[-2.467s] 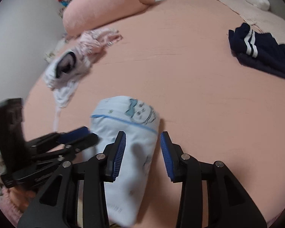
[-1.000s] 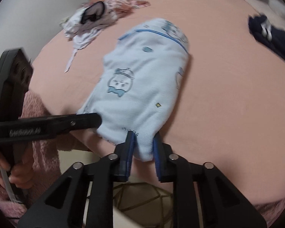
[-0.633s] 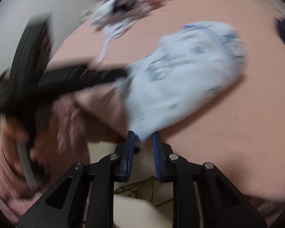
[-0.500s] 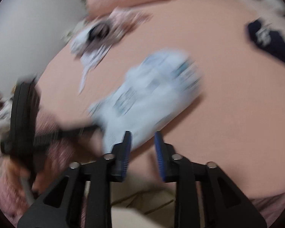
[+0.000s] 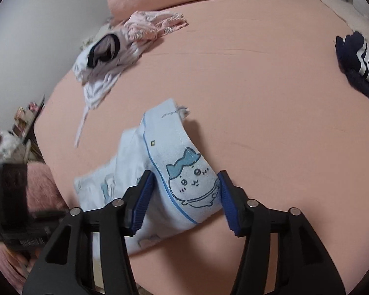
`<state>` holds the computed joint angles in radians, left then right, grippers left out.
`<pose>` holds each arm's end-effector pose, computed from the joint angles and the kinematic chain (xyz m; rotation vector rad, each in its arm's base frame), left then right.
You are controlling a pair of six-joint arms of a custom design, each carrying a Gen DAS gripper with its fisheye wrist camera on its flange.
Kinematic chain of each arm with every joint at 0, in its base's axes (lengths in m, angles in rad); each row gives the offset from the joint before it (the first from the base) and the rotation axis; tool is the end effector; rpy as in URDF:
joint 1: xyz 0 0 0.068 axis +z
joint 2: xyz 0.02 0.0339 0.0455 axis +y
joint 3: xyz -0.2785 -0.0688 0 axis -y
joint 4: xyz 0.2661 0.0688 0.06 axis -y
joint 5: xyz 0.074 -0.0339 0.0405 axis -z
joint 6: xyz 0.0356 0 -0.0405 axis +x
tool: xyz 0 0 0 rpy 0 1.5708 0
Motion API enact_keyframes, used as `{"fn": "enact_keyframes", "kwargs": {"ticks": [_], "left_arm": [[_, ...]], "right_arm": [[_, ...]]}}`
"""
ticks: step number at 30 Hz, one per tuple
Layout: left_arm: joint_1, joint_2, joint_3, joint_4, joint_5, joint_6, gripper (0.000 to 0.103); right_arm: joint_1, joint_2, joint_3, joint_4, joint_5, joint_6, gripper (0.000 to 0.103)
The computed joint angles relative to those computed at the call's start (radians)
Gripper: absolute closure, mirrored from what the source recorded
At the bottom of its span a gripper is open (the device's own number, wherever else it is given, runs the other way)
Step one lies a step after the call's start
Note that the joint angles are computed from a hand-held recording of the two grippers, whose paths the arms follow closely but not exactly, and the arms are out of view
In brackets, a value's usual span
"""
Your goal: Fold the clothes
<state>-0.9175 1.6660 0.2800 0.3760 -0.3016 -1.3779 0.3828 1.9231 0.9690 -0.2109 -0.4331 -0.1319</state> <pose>0.1371 -0.1617 0.0487 -0.7026 2.5004 -0.5195 0.3292 0.1487 0.0948 -0.8112 2.5987 0.6636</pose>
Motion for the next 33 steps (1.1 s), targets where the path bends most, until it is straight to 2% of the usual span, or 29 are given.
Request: {"fn": "enact_keyframes", "kwargs": {"ticks": [2, 3, 5, 7, 9, 10, 11, 12, 13, 15, 16, 17, 19, 22, 24, 25, 27, 30, 32, 33], "left_arm": [[0.056, -0.059, 0.025, -0.135, -0.031, 0.068, 0.082], [0.086, -0.082, 0.026, -0.165, -0.036, 0.099, 0.082], [0.146, -0.122, 0.013, -0.174, -0.029, 0.157, 0.082], [0.196, -0.151, -0.011, -0.143, -0.002, 0.205, 0.081], [0.208, -0.140, -0.029, -0.087, 0.029, 0.210, 0.071], [0.212, -0.131, -0.037, -0.056, 0.044, 0.209, 0.055], [0.206, -0.102, -0.037, -0.013, 0.063, 0.203, 0.053], [0.195, -0.064, -0.034, 0.035, 0.084, 0.194, 0.053], [0.180, -0.039, -0.020, 0.038, 0.087, 0.191, 0.053], [0.148, 0.002, 0.016, 0.005, 0.082, 0.188, 0.053], [0.132, 0.017, 0.041, -0.031, 0.062, 0.189, 0.055], [0.123, 0.019, 0.052, -0.064, 0.038, 0.182, 0.064], [0.122, 0.009, 0.040, -0.085, 0.016, 0.157, 0.066], [0.138, -0.021, -0.027, -0.022, 0.032, 0.115, 0.067], [0.147, -0.015, -0.067, 0.062, 0.067, 0.099, 0.067], [0.153, -0.008, -0.087, 0.111, 0.088, 0.092, 0.062], [0.168, 0.026, -0.111, 0.206, 0.128, 0.091, 0.058], [0.176, 0.069, -0.083, 0.218, 0.139, 0.122, 0.058], [0.174, 0.085, -0.060, 0.199, 0.132, 0.133, 0.061], [0.167, 0.081, -0.055, 0.178, 0.116, 0.129, 0.066]], "right_arm": [[-0.025, -0.046, -0.049, -0.022, -0.043, 0.028, 0.064], [-0.029, -0.078, -0.078, -0.045, -0.065, 0.036, 0.065], [-0.021, -0.152, -0.137, -0.099, -0.095, 0.043, 0.066], [0.011, -0.239, -0.196, -0.125, -0.051, 0.030, 0.063], [0.025, -0.302, -0.242, -0.103, 0.023, 0.048, 0.063], [0.025, -0.330, -0.261, -0.077, 0.060, 0.068, 0.063], [0.017, -0.332, -0.262, -0.060, 0.066, 0.079, 0.061], [0.004, -0.320, -0.254, -0.046, 0.056, 0.088, 0.058], [-0.008, -0.309, -0.245, -0.033, 0.046, 0.097, 0.053], [-0.024, -0.251, -0.207, -0.038, 0.001, 0.086, 0.048], [-0.030, -0.218, -0.184, -0.046, -0.024, 0.077, 0.043], [-0.032, -0.184, -0.161, -0.054, -0.037, 0.072, 0.042], [-0.039, -0.123, -0.122, -0.063, -0.046, 0.074, 0.042], [-0.083, -0.082, -0.089, -0.094, -0.098, 0.084, 0.042], [-0.099, -0.106, -0.110, -0.085, -0.101, 0.058, 0.042], [-0.100, -0.103, -0.113, -0.078, -0.106, 0.054, 0.041], [-0.095, -0.066, -0.098, -0.069, -0.121, 0.065, 0.030], [-0.078, 0.041, -0.033, -0.084, -0.188, 0.096, 0.027], [-0.043, 0.058, -0.032, -0.049, -0.165, 0.103, 0.027], [-0.030, 0.054, -0.039, -0.034, -0.146, 0.099, 0.027]]}}
